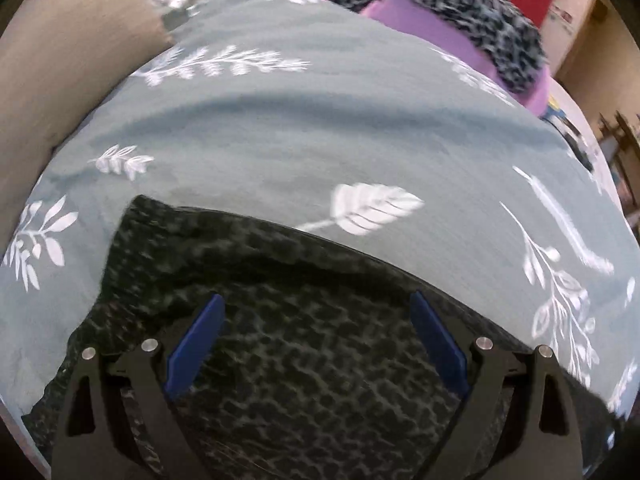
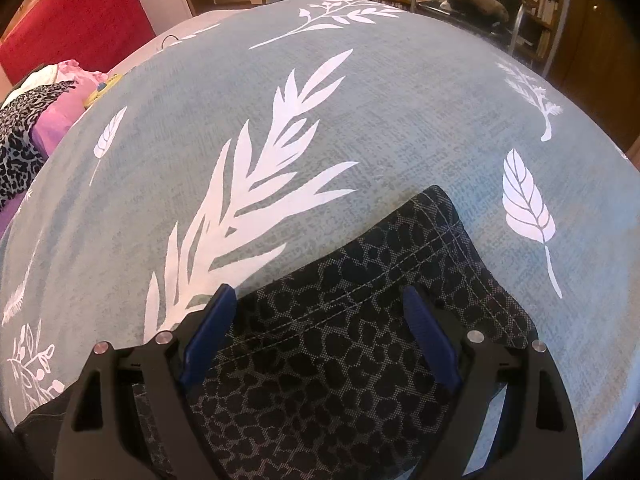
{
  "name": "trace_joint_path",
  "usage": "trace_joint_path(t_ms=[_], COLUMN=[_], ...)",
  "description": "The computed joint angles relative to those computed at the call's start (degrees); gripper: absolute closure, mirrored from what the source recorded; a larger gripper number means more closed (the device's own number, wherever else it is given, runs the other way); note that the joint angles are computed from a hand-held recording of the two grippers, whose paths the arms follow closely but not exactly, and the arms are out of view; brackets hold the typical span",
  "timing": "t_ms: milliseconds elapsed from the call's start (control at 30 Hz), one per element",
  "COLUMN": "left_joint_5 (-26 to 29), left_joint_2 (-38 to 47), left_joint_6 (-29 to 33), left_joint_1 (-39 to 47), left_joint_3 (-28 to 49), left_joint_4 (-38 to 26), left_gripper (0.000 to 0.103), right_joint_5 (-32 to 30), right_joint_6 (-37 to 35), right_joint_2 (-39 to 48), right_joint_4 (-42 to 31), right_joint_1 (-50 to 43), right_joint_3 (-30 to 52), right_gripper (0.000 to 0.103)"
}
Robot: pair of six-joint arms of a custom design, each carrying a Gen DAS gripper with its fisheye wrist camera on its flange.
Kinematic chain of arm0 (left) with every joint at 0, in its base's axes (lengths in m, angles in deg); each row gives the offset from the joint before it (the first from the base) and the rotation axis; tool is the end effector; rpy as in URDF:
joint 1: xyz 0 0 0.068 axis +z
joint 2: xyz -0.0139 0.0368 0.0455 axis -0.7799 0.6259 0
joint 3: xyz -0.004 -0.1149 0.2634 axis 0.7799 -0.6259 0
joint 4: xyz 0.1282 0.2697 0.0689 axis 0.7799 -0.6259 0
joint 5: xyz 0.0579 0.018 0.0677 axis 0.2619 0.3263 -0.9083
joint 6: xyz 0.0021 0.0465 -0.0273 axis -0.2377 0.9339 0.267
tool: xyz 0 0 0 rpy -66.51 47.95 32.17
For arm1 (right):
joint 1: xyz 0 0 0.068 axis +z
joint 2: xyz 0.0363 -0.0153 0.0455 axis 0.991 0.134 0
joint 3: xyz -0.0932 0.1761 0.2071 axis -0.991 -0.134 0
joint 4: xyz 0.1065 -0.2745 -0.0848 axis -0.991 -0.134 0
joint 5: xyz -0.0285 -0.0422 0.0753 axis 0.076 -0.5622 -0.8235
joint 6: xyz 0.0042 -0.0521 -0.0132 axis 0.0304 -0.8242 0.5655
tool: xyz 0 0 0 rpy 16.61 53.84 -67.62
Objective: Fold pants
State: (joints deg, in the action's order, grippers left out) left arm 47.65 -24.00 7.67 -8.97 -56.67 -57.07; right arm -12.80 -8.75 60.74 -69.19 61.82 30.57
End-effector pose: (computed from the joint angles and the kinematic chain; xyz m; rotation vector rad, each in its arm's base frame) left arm 0.1148 0.1067 0.1185 -1.2637 2.4130 0.2177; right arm 0.3397 -0.1214 0.0618 0.4319 2.6483 0.0816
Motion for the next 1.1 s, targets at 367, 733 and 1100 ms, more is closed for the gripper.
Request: trace_joint_path(t_ms=[367,733,1100], left_joint_5=[7.0,7.7,-10.5], left_joint_2=[15.1,26.4,40.0], left_joint_6=[3.9,-5.1,-18.3], left_joint_1=[13.0,14.0,-1.0], left_joint_3=[5.2,12.1,18.9], left_joint_4=[4.6,4.2,5.5], left_gripper=[0.01,0.007,0.005], right_joint_5=[1.5,2.1,1.0], right_joint_6=[0.5,0.5,-2.8], right_joint_2=[-0.4,-1.2,-3.3], right_joint_4=[1.1,3.4,5.4], right_joint_1=[0.9,1.2,0.0], right_joint_3=[-1.1,-3.1,-6.4], right_gripper=[0.016,0.016,0.015])
